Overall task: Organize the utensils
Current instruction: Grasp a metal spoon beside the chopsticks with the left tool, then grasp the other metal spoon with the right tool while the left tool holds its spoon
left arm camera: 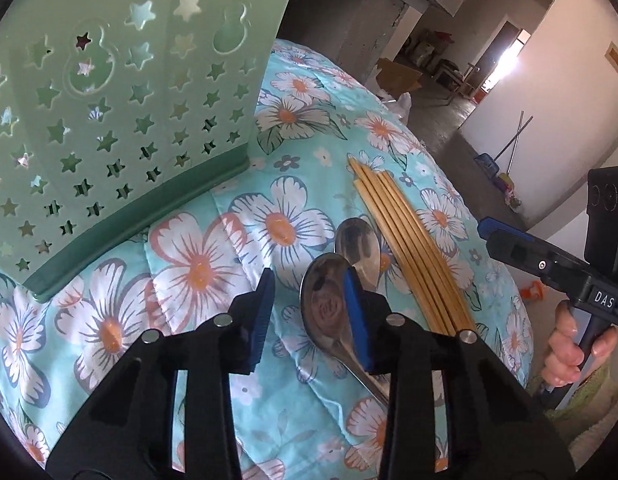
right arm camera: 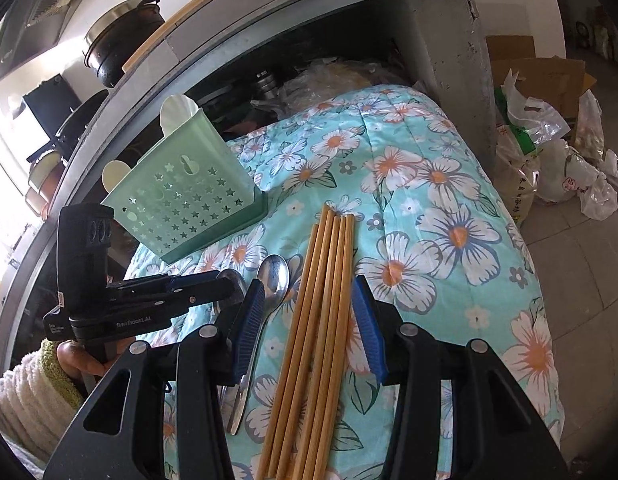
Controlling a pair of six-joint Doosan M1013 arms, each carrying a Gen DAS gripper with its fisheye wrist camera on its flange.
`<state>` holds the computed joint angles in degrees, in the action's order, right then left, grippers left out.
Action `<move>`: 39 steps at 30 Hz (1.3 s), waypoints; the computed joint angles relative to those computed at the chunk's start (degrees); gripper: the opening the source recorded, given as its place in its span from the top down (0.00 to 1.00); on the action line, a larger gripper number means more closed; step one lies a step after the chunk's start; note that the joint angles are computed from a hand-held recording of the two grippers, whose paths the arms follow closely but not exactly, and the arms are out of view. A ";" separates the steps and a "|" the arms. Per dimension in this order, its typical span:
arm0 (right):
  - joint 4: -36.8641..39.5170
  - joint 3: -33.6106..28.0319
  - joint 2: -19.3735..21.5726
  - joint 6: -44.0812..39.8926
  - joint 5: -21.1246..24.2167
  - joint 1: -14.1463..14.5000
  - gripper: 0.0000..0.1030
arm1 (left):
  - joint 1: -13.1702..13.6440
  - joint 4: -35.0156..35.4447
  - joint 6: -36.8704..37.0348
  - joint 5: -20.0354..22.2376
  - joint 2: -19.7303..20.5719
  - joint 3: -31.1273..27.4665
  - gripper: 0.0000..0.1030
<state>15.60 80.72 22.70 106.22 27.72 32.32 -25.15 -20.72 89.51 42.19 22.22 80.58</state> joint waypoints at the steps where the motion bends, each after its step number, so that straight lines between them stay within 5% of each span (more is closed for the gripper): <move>1: 0.02 0.04 -0.01 0.04 -0.01 -0.03 0.56 | 0.08 -0.44 0.33 0.34 0.21 -0.17 0.71; 10: -0.06 0.31 -0.18 0.62 -0.05 -0.20 0.56 | 0.42 -2.74 1.33 0.52 0.68 0.03 0.90; 28: 6.40 -1.07 0.32 -6.95 0.68 -0.09 0.57 | 0.16 2.24 -7.42 -4.97 -4.44 4.91 0.98; 33: 9.11 -3.32 1.74 -11.94 2.42 0.26 0.57 | -0.31 7.72 -14.68 -6.33 -6.83 7.05 0.98; 39: 8.80 -6.65 4.22 -15.78 4.76 0.99 0.63 | -2.21 22.20 -27.67 -4.45 -9.17 7.78 0.98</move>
<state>24.40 74.08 26.92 90.44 32.48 33.30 -27.36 1.48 61.84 37.74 13.06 88.36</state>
